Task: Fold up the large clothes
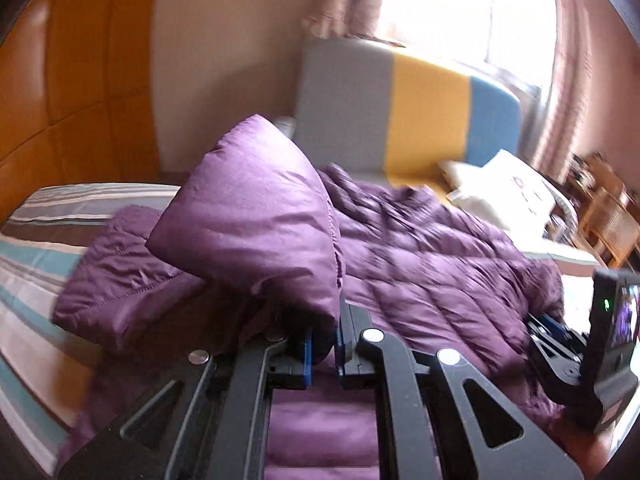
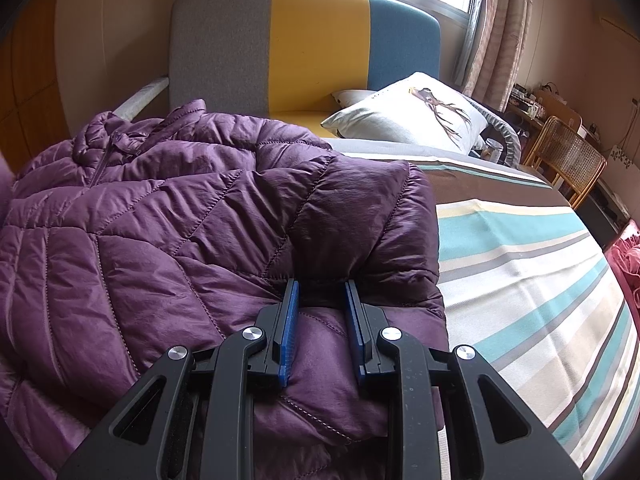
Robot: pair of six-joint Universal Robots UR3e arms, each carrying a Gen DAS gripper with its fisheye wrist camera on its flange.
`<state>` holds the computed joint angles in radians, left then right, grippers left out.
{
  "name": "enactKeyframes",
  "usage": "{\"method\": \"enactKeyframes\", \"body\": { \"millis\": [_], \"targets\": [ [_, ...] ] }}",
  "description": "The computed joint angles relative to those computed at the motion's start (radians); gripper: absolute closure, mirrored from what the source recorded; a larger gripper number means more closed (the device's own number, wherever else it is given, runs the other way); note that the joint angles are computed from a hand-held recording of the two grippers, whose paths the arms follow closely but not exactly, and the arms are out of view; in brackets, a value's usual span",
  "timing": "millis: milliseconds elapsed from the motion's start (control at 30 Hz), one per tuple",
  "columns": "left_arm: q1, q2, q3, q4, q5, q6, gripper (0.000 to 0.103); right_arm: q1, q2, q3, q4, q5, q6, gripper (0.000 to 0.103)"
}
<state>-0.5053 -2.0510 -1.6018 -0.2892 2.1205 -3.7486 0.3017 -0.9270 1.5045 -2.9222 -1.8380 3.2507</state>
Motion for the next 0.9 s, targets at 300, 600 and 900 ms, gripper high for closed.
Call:
{"method": "enactKeyframes", "body": {
  "millis": [300, 600, 900],
  "targets": [
    [-0.033, -0.167, 0.249, -0.088, -0.093, 0.035, 0.096, -0.002, -0.001, 0.003, -0.002, 0.003, 0.001, 0.079],
    [-0.02, -0.23, 0.283, -0.067, -0.192, 0.048, 0.074, -0.001, 0.001, -0.003, 0.006, 0.002, 0.003, 0.079],
    [-0.022, -0.212, 0.217, 0.039, -0.271, 0.087, 0.057, -0.002, 0.0, 0.0, 0.003, 0.001, 0.003, 0.079]
  ]
}}
